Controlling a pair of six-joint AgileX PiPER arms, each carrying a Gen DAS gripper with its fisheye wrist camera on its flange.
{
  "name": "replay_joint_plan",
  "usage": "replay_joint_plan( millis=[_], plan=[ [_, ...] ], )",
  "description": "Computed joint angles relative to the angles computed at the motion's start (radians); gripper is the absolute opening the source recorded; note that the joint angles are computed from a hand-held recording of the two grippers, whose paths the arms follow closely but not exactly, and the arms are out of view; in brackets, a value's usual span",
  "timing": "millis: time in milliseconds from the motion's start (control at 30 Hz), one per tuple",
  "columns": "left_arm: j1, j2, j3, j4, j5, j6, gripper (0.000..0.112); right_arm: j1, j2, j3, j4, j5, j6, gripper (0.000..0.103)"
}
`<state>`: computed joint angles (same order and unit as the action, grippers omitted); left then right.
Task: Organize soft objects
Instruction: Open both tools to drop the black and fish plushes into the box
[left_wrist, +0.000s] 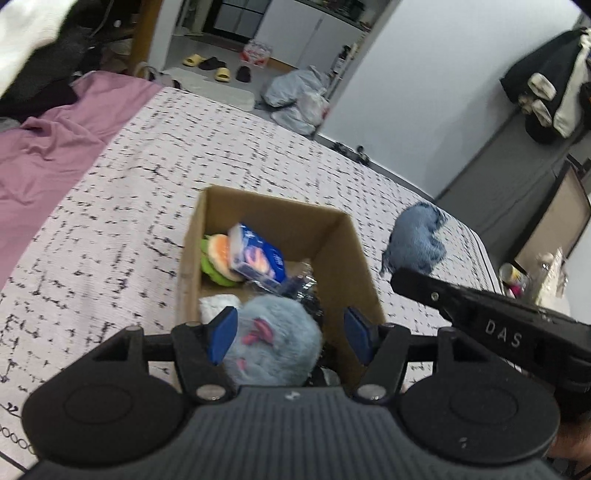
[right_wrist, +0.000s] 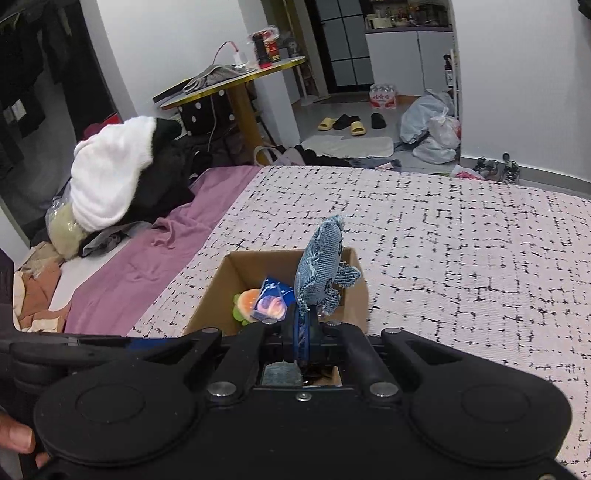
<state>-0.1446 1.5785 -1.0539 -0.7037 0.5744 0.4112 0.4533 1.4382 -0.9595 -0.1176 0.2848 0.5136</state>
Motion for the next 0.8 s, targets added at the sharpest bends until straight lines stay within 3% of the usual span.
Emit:
replay_joint_plan(
  millis=[200,300,367,533,700,800],
  plan=[
    [0.043,0.006,-0.002,-0.001,0.003,-0.003,0.062,0.019,0.048,-0.047,0.030,0.021,-0.044,0.004],
    [0.058,0.007,-0.002,-0.006,0.004,0.001,0.062,0.021,0.055,-0.059,0.064,0.044,-0.079,0.012],
    [0.062,0.006,-0.003,0.008,-0.002,-0.011,0.063,0.022,0.045,-0.047,0.085,0.042,-0.091,0.024],
    [0.046,-0.023,0.019,0.062,-0.058,-0.053,0.077,0.020,0.003,-0.009,0.069,0.056,-0.057,0.024],
    [0.021,-0.062,0.028,0.140,-0.077,-0.127,0.080,0.004,-0.057,0.024,0.064,0.087,-0.052,0.024],
    [0.000,-0.098,0.038,0.209,-0.081,-0.192,0.081,-0.008,-0.108,0.054,0.060,0.097,-0.048,0.031]
  ],
)
